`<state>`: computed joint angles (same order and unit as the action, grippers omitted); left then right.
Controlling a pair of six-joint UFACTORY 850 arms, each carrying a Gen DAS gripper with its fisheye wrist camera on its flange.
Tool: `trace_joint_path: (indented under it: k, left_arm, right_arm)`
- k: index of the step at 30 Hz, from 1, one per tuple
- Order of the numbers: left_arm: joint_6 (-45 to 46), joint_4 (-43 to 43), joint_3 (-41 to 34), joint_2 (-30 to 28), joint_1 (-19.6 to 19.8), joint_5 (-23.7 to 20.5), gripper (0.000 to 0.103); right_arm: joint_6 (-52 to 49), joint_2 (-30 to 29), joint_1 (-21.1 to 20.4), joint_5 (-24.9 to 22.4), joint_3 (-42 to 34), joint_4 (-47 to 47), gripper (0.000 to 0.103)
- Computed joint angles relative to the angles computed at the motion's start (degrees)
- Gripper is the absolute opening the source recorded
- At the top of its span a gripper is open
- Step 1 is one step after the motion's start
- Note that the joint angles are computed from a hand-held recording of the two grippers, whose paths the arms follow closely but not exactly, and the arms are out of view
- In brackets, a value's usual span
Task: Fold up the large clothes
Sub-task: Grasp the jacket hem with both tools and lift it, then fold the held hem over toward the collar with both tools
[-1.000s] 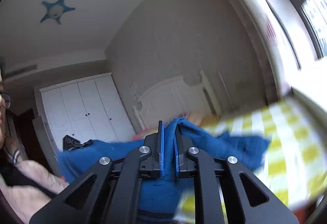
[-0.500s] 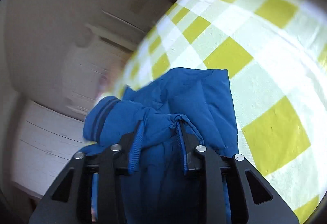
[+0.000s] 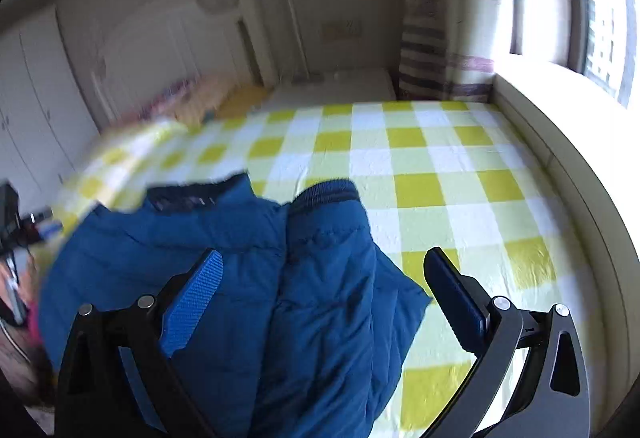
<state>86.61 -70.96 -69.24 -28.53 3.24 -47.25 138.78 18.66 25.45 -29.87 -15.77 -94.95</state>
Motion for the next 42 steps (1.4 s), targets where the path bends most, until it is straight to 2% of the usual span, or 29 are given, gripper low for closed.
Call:
trace_joint_path:
  k: [2, 3, 4, 5, 6, 7, 8, 10, 12, 13, 16, 17, 20, 21, 22, 24, 26, 28, 30, 31, 32, 33, 34, 35, 36, 38, 39, 41, 42]
  left_arm:
    - [-4.68, 4.44, -2.56, -2.98, -1.25, 0.23, 0.099]
    - [-6.06, 5.65, -3.18, -3.95, -1.19, -0.83, 0.081]
    - [-7.94, 6.99, -3.95, -5.00, -1.06, -2.00, 0.060]
    - [-8.11, 6.39, -3.80, -5.26, -0.89, -0.78, 0.022]
    - [-5.88, 4.40, -2.69, -4.46, -0.15, -1.96, 0.008]
    - [-1.25, 1.19, -1.25, -3.26, 0.77, -4.21, 0.006]
    - [4.05, -2.10, 0.99, -1.31, 1.23, -4.07, 0.005]
    - [13.15, -7.35, 5.79, 4.09, 1.94, -3.16, 0.005]
    - [15.59, -9.77, 7.78, 8.04, 2.79, -5.26, 0.005]
    - [16.17, -10.58, 8.05, 9.19, 2.80, -5.55, 0.005]
    - [14.91, -11.96, 6.49, 10.72, 0.74, -1.57, 0.005]
    - [14.19, -11.87, 5.58, 10.24, -0.03, 0.66, 0.005]
    - [11.50, -9.65, 2.48, 6.00, -4.04, 10.96, 0.005]
    - [8.26, -6.65, 1.64, 4.25, -5.03, 13.62, 0.005]
    - [4.39, -3.11, 0.75, 2.51, -5.78, 15.40, 0.005]
    - [-0.63, 2.06, -0.48, -1.80, -6.52, 17.15, 0.016]
    - [0.16, 0.58, 0.01, -2.02, -6.16, 17.81, 0.018]
    - [4.50, -4.16, 1.41, -0.58, -6.36, 20.52, 0.026]
    - [16.03, -16.13, 4.49, 2.54, -7.19, 26.38, 0.053]
    - [21.32, -22.12, 6.03, 4.97, -7.41, 28.49, 0.063]
    - [26.70, -28.12, 7.56, 7.37, -7.32, 28.66, 0.082]
    - [32.06, -34.11, 9.24, 10.19, -7.19, 27.23, 0.089]
    - [37.97, -40.11, 11.05, 12.44, -7.35, 25.15, 0.090]
    - [42.66, -44.32, 12.28, 14.06, -8.10, 24.08, 0.092]
    - [46.09, -46.12, 13.33, 15.99, -9.60, 23.95, 0.098]
    - [50.72, -47.87, 14.46, 18.30, -13.14, 25.62, 0.101]
    - [50.29, -46.78, 14.22, 18.40, -14.93, 27.08, 0.101]
    - [42.26, -38.66, 12.47, 16.87, -17.75, 29.98, 0.101]
    - [39.31, -36.07, 11.57, 15.89, -18.82, 31.65, 0.101]
  right_arm:
    - [0.88, -5.48, -3.82, 3.81, -1.95, -3.13, 0.097]
    - [3.70, -7.08, -4.74, 5.28, -2.13, -6.36, 0.091]
    - [8.59, -8.10, -5.79, 6.56, -1.98, -11.26, 0.052]
    - [12.26, -7.73, -4.94, 5.46, -1.34, -13.75, 0.032]
    - [13.75, -6.66, -2.83, 2.43, -0.53, -13.88, 0.027]
    - [12.84, -4.42, 1.53, -2.99, 0.65, -11.61, 0.020]
    - [9.63, -2.08, 5.85, -7.17, 1.19, -7.23, 0.017]
    - [4.14, 1.07, 10.84, -11.74, 0.74, -0.88, 0.015]
    - [-1.57, 4.56, 15.34, -17.29, -0.45, 4.52, 0.015]
    - [-2.95, 5.82, 16.15, -18.85, -1.05, 5.73, 0.015]
    - [-4.36, 5.68, 13.83, -19.85, -3.19, 6.16, 0.015]
    - [-3.77, 4.64, 11.39, -18.48, -3.80, 5.74, 0.015]
    - [0.13, -1.38, 2.52, -9.60, -5.11, 2.14, 0.015]
    - [3.07, -5.97, -1.36, -4.44, -5.74, -0.65, 0.015]
    - [4.73, -10.28, -3.63, -1.30, -6.66, -1.93, 0.015]
    - [12.44, -17.73, -6.81, 3.07, -7.09, -8.72, 0.018]
    - [18.15, -16.72, -7.64, 3.43, -5.95, -11.63, 0.020]
    - [15.54, -15.14, -8.17, 4.09, -5.64, -8.81, 0.021]
    - [10.89, -12.69, -7.81, 4.05, -5.57, -2.75, 0.023]
    - [9.99, -9.95, -6.82, 2.94, -4.95, -0.18, 0.023]
    - [8.84, -8.05, -5.23, 1.00, -4.67, 2.37, 0.027]
    - [6.28, -6.15, -2.69, -2.88, -5.19, 5.84, 0.031]
    - [4.56, -5.91, -1.29, -4.94, -6.43, 6.92, 0.054]
    - [2.53, -6.02, 0.77, -7.97, -7.72, 8.29, 0.089]
    - [0.99, -6.84, 4.18, -12.90, -9.49, 7.26, 0.099]
    - [-5.64, -10.90, 7.99, -17.69, -13.97, 7.25, 0.098]
    - [-9.07, -13.00, 9.04, -18.09, -16.14, 8.51, 0.096]
    - [-14.87, -17.68, 9.27, -15.06, -20.87, 9.60, 0.071]
    - [-16.65, -19.80, 8.91, -13.41, -22.75, 9.99, 0.067]
